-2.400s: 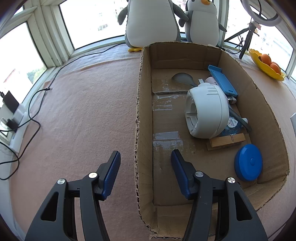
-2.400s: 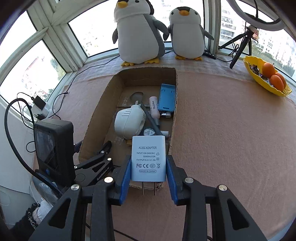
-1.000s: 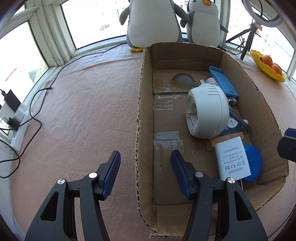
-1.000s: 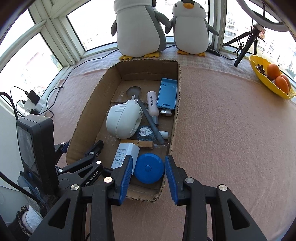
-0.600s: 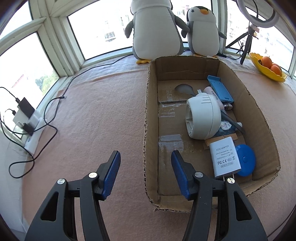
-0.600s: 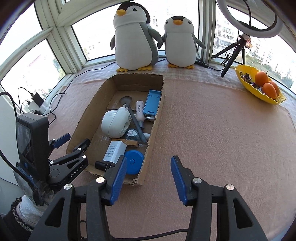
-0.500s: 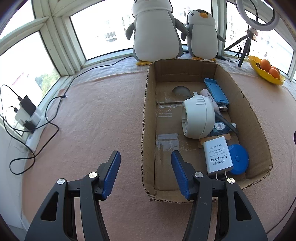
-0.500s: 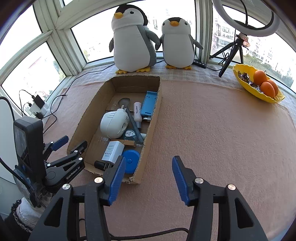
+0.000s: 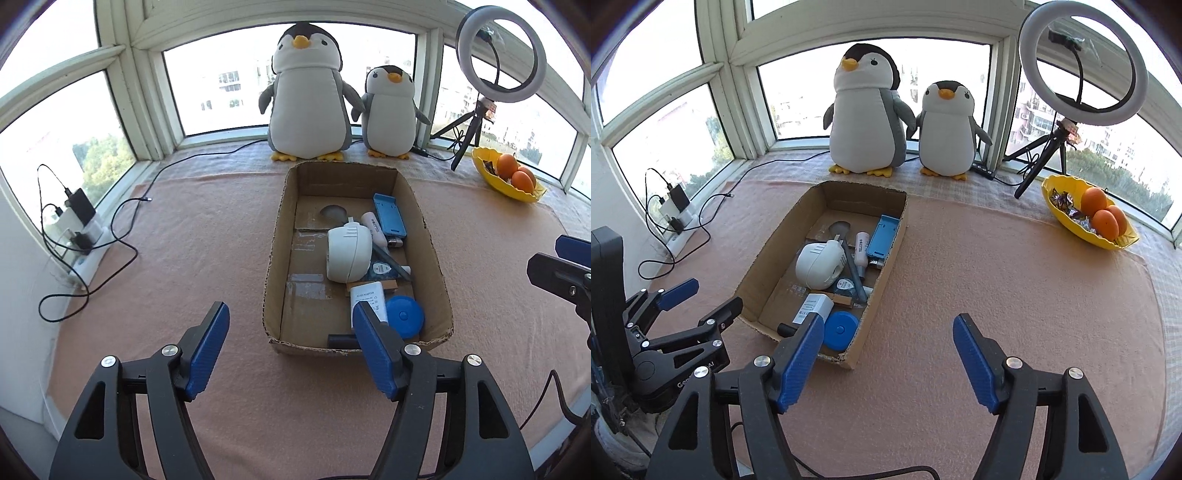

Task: Organize rigid objects

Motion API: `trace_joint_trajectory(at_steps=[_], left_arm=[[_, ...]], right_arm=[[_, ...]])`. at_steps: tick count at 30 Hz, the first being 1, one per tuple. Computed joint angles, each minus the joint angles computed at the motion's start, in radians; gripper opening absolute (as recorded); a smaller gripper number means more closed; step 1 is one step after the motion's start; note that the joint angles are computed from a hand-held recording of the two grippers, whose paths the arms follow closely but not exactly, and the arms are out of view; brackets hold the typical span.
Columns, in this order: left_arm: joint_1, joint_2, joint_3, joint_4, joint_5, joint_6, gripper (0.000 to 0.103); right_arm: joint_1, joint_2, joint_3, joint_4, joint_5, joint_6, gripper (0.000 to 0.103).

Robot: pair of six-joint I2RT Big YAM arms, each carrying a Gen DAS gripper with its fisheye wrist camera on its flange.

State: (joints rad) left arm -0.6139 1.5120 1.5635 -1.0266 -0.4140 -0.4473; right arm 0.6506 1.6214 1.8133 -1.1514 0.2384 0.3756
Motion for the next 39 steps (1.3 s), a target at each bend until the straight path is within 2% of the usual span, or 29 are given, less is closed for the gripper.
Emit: trace_joint_trajectory(at_steps=[10, 16, 39], left_arm=[[-0.049, -0.026, 0.072, -0.048, -0.1, -0.033, 0.081], [-0.071, -0.023, 0.116, -0.052, -0.137, -0.042, 0.081], [-0.089, 0.013, 0.161, -0.072, -0.142, -0.075, 0.082]], right_arm=[[0.013, -0.039, 0.003, 0.054, 0.076, -0.08, 0.077], [0.009, -0.059, -0.01, 0.092, 0.108, -0.104, 0.081], [-0.034, -0.07, -0.052, 0.107, 0.082, -0.105, 0.082]])
